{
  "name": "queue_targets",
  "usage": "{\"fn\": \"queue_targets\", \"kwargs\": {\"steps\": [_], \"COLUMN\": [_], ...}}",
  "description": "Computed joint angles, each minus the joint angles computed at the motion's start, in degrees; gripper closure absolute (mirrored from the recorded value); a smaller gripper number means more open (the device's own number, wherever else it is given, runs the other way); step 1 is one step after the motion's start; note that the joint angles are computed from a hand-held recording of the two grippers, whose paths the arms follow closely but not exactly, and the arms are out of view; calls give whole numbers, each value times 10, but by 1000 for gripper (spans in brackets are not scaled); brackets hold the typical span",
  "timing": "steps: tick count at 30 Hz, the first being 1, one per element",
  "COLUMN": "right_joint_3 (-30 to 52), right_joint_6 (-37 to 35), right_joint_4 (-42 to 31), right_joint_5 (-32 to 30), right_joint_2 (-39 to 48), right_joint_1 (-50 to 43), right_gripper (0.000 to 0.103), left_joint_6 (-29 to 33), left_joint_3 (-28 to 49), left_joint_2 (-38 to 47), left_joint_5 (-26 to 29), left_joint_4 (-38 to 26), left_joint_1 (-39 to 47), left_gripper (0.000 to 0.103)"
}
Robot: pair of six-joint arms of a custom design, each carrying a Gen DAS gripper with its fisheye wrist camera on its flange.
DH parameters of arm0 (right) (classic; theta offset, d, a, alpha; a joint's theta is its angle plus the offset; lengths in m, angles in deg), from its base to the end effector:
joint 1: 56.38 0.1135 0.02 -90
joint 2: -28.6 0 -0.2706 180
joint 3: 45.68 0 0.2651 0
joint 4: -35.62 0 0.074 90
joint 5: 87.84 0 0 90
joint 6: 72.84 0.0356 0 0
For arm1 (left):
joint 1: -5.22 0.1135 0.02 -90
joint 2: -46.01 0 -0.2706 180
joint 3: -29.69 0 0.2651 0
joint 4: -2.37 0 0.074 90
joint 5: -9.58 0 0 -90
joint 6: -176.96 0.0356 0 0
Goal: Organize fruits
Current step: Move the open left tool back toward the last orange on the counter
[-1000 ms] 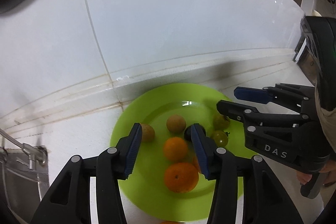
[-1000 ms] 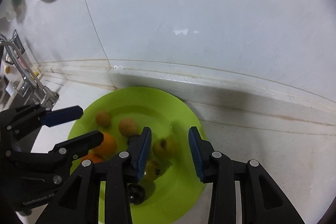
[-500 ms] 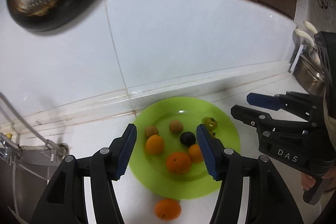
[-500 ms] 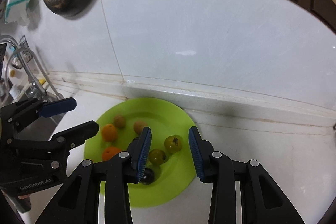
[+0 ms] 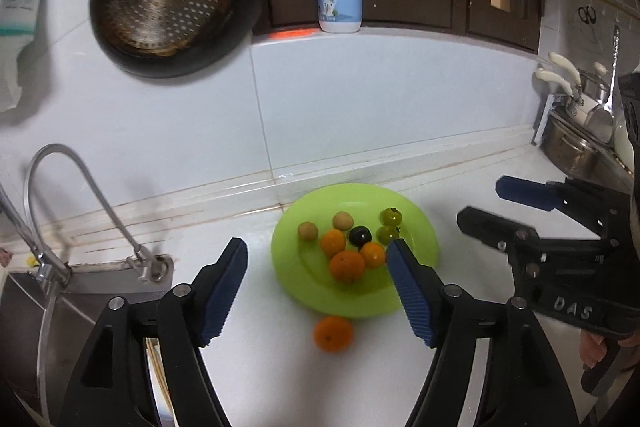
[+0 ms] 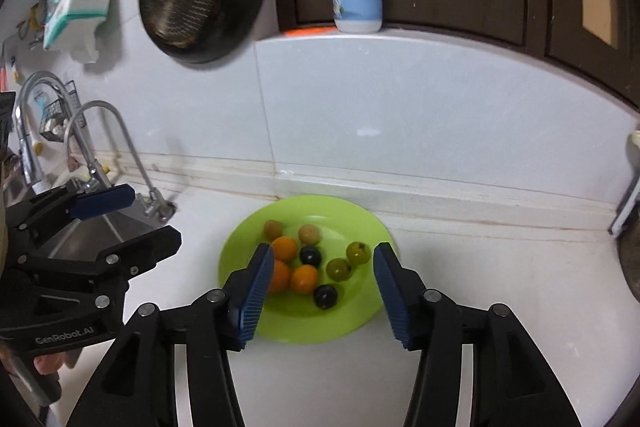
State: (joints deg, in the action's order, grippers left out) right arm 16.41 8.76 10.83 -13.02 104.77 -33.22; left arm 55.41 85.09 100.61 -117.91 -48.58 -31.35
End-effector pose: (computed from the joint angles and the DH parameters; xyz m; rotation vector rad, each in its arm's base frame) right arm 0.2692 0.1253 0.2438 -0.7508 2.1288 0.4361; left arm 0.1686 -0.0981 0.2593 -0.1752 2.2245 0.1730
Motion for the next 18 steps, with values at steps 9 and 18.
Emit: {"fn": "queue_targets", "kwargs": {"steps": [9, 18], "right_joint_3": [-76, -123], "right_joint_6": [34, 67], "right_joint_4": [-23, -27], "right_joint_5": [46, 77], "right_joint_2": [-98, -118], "right_joint_1": [48, 71], "right_gripper": [40, 40], "left_joint_6": [-68, -63], "left_joint_3": [-34, -94], "left_joint_2": [-59, -92], "left_joint_5": [-46, -1], "left_joint_4": [-73, -53], "left_joint_1": [-74, -76], "left_gripper": [23, 22]}}
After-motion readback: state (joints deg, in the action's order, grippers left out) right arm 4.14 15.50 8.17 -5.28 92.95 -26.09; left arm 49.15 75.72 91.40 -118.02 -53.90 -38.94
